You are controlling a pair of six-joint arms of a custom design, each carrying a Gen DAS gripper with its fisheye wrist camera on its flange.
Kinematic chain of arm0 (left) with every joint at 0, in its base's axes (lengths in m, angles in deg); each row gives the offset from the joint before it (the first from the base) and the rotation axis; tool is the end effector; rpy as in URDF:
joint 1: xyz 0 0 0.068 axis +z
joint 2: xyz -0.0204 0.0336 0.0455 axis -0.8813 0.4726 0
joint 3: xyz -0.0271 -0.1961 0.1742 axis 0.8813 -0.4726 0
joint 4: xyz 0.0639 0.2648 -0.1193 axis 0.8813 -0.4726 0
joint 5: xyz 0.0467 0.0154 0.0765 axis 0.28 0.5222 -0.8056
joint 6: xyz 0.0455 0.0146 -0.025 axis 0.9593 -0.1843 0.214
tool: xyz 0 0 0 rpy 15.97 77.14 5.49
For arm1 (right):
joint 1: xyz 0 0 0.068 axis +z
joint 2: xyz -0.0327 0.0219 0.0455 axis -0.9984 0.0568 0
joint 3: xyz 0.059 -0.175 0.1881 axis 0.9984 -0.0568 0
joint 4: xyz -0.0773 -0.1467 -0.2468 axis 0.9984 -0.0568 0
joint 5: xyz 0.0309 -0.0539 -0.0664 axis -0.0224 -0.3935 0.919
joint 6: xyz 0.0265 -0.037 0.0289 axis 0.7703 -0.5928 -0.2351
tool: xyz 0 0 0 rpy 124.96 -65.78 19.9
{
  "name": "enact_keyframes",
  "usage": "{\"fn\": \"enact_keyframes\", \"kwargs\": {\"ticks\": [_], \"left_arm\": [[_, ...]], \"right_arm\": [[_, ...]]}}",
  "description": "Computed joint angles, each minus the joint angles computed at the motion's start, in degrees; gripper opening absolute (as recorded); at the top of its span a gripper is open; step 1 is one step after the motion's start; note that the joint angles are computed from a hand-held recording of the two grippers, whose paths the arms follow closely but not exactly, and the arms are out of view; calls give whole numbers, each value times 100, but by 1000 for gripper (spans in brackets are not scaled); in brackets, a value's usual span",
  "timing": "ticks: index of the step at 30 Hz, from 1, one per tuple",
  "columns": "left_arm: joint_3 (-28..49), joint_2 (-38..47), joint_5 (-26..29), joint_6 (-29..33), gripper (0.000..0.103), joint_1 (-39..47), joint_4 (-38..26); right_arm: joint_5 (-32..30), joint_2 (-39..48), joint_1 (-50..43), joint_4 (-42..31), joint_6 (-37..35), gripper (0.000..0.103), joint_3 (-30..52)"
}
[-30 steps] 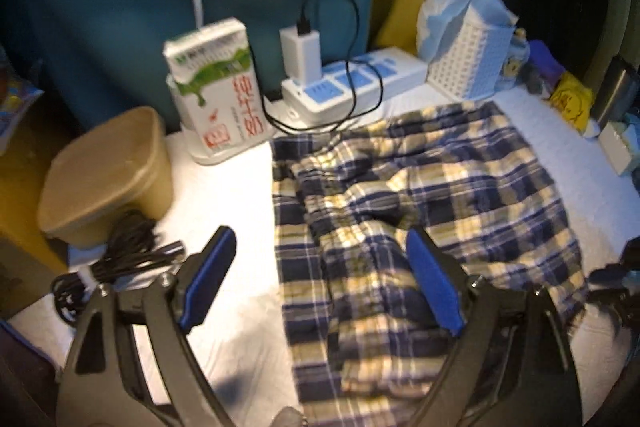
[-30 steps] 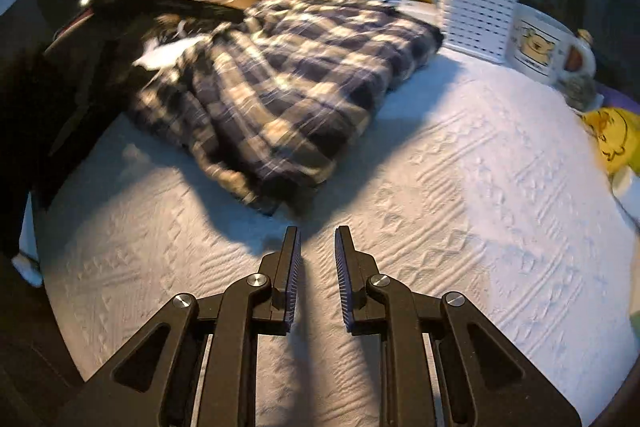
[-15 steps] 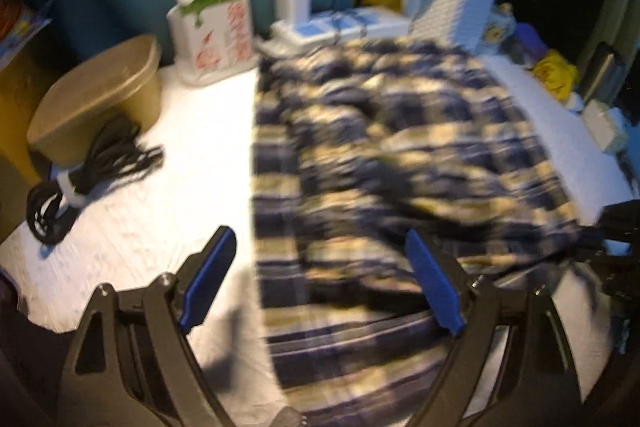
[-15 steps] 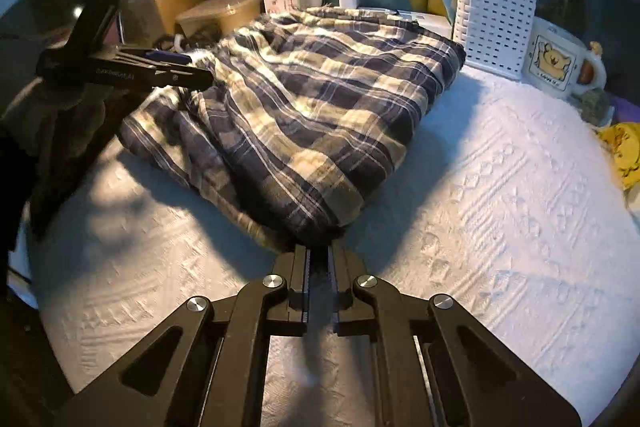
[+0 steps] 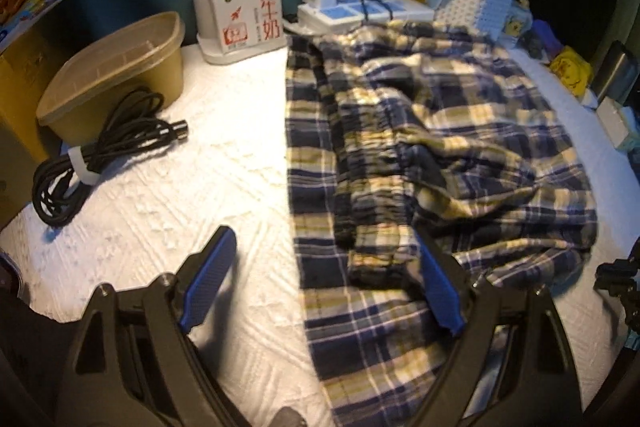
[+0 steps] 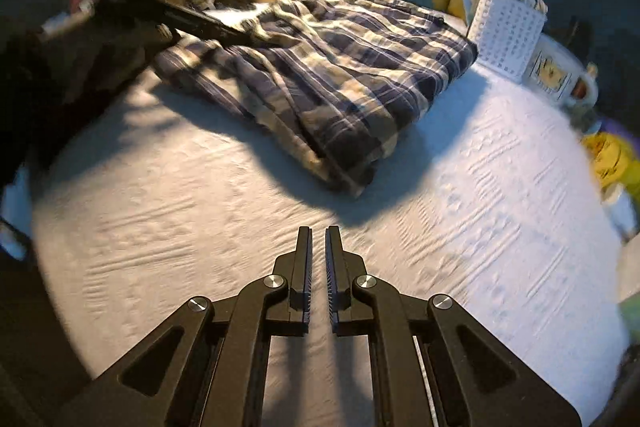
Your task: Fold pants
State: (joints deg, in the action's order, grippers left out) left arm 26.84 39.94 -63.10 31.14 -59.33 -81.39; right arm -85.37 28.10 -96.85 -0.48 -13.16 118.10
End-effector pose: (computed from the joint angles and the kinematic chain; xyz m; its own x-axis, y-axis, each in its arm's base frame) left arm 0.2768 0.0084 0.0973 -0.8486 -0.0315 -0.5281 0.0140 0.9965 -0.0820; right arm 0.2440 -0.0244 0.1132 -0.5124 -0.5913 -0.6228 -0.7514 0.6597 -0.0081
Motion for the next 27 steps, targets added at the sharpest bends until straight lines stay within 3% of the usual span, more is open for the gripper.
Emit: {"fn": "enact_keyframes", "kwargs": {"ticks": [3,5,7,14,22,27], "left_arm": [[-69,-401,262,171,88,197,-153],[-7,-538,476,217,88,361,-217],[138,-552,595,237,88,512,-232],[1133,505,907,388,88,493,-173],[2538,2198,905,526,88,313,-257],[3348,3001,1189,622,88,367,-407]], "right_arm": [[-484,71,-440,-363,122,13,302],[-681,273,-637,-408,425,52,613],[-866,534,-708,-293,845,61,924],[-633,1256,-274,347,1899,61,1693],[-399,2261,115,536,2287,61,2684],[-310,2996,413,552,2649,61,3475]]}}
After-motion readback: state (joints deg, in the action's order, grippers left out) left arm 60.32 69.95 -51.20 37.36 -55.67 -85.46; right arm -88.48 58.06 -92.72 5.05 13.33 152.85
